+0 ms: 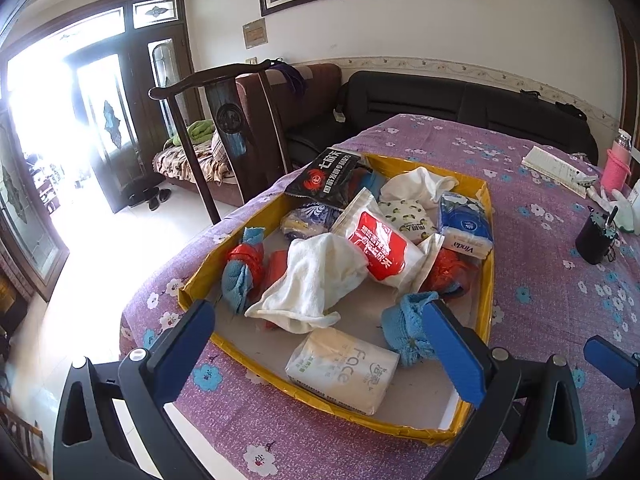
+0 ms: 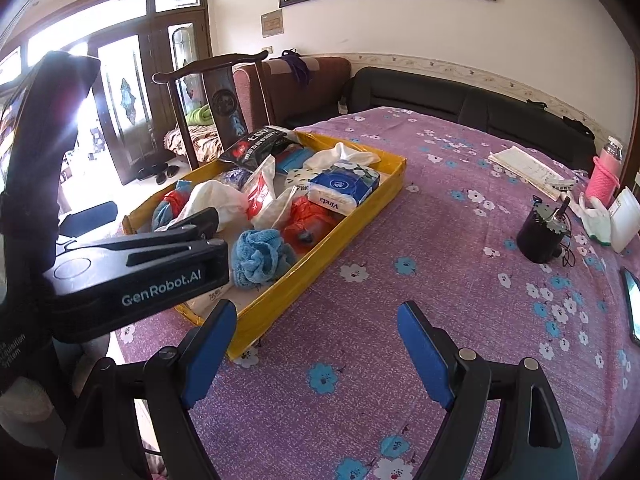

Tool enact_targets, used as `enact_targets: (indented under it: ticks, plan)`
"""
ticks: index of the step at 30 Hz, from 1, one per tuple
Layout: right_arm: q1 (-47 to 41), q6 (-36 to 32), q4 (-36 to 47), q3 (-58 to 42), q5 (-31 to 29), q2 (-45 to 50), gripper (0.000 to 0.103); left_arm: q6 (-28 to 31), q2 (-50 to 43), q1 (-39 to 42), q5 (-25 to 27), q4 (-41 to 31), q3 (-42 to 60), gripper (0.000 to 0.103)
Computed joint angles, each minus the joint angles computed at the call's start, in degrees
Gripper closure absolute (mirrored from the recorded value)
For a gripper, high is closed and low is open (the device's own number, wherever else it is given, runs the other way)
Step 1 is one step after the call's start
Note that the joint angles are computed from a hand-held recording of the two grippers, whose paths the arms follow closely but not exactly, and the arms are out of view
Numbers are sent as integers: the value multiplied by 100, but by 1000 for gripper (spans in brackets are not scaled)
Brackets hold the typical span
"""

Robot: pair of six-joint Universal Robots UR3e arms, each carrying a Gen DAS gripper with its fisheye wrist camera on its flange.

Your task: Organize soft objects

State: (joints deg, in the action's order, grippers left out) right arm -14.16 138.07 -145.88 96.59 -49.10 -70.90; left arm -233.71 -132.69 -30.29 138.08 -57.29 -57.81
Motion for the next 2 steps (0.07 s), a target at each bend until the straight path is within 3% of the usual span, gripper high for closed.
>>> enact_targets:
  ticks: [2]
  plan:
    - [-2, 34, 4, -44, -6, 39, 17, -29, -26, 13, -6, -66, 67, 0]
